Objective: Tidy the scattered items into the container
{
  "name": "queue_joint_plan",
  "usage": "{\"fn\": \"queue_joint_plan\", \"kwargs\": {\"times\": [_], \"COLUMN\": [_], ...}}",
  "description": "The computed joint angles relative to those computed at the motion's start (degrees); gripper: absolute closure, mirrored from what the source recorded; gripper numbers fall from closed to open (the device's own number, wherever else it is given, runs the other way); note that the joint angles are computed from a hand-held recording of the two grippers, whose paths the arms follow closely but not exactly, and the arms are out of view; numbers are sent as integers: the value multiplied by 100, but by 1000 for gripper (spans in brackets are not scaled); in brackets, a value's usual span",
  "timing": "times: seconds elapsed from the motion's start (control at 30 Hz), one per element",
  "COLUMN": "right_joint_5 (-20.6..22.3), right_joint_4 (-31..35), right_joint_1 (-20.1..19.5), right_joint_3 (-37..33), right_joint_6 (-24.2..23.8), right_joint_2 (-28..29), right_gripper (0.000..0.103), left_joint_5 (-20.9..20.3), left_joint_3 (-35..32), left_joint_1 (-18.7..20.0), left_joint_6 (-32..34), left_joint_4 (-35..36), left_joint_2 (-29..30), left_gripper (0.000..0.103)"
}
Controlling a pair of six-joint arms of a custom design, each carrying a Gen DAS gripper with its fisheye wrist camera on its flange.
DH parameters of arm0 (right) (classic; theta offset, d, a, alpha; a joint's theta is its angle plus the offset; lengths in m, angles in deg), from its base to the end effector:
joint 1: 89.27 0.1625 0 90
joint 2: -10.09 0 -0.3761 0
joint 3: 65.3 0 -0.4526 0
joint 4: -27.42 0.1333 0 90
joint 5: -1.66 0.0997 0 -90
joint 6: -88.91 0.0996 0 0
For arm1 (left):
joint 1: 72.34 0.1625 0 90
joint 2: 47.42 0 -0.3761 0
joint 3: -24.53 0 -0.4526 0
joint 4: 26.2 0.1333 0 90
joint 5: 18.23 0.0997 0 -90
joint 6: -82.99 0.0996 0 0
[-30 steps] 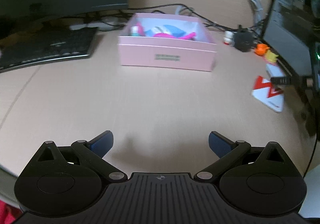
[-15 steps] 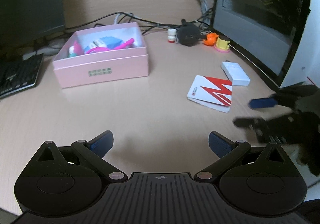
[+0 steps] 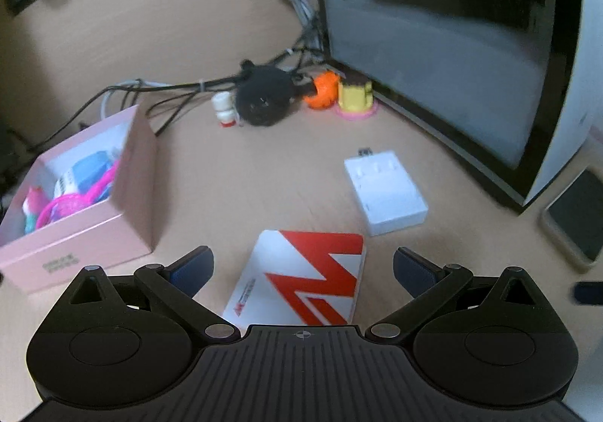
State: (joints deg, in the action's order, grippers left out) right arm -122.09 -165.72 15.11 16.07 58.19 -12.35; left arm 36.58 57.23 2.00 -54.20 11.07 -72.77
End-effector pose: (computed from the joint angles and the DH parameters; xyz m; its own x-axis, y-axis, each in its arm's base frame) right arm 0.2520 -0.6688 -0.0714 -0.6842 -0.2096 0.6986 -0.6136 0.6831 -0.3960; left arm -0.0260 -0.7993 0.1375 -0.5297 0.3317 -0.7807 0.7491 0.6147 -0.2471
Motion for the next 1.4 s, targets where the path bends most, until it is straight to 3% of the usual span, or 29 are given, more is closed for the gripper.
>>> {"fn": "queue_joint_plan", "kwargs": {"times": [0.2, 0.3, 0.37, 0.43, 0.53, 0.63, 0.73, 0.83, 0.93, 1.0, 1.1, 1.13, 1.2, 1.3, 1.37, 1.4], "right_joint_5": [157, 524, 908, 1272, 1755, 1731, 1839, 1937, 2442, 2526, 2116, 1636, 533, -593, -818, -826], "right_joint_4": [-264, -127, 163, 584, 1474, 2420, 3204, 3497, 3876, 3876, 2609, 2031, 1180, 1098, 1136, 1140], "right_joint_1": [-23, -56, -112, -144, -186, -180, -219, -181, -156, -102, 1, 62, 146, 122, 72, 47], "right_joint_3": [-115, -391, -699, -1155, -2232, -3662, -4657, -5012, -4775, -4398, -3638, -3628, -4156, -5402, -5775, -5817], "right_joint_6": [-248, -393, -267, 92, 597, 920, 1199, 974, 726, 421, -38, -166, -398, -352, -186, -139], "right_joint_2": [80, 159, 222, 376, 864, 1657, 2238, 2512, 2391, 2188, 1859, 1923, 2348, 3052, 3228, 3241], "right_gripper": [4, 3, 3, 6, 29, 49, 51, 51, 51, 51, 47, 41, 37, 36, 25, 24], "left_joint_5": [-544, -916, -1091, -1056, -692, -412, -298, -267, -252, -298, -257, -223, -150, -114, -51, -21], "left_joint_3": [519, 985, 1112, 1199, 1595, 1995, 2315, 2336, 2306, 2308, 2420, 2437, 2417, 2360, 2371, 2370], "left_joint_1": [131, 217, 292, 363, 468, 523, 542, 568, 610, 619, 632, 640, 654, 640, 628, 624], "left_joint_6": [234, 207, -144, -579, -1166, -1423, -1525, -1665, -1716, -1699, -1720, -1766, -1827, -1789, -1777, -1787], "left_joint_4": [-593, -926, -824, -578, -312, -265, -326, -298, -230, -206, -236, -220, -165, -101, -97, -85], "left_joint_2": [-371, -773, -978, -1173, -1637, -2034, -2319, -2357, -2358, -2366, -2473, -2494, -2484, -2419, -2421, -2417], "left_gripper": [0, 0, 0, 0, 0, 0, 0, 0, 0, 0, 0, 0, 0, 0, 0, 0]}}
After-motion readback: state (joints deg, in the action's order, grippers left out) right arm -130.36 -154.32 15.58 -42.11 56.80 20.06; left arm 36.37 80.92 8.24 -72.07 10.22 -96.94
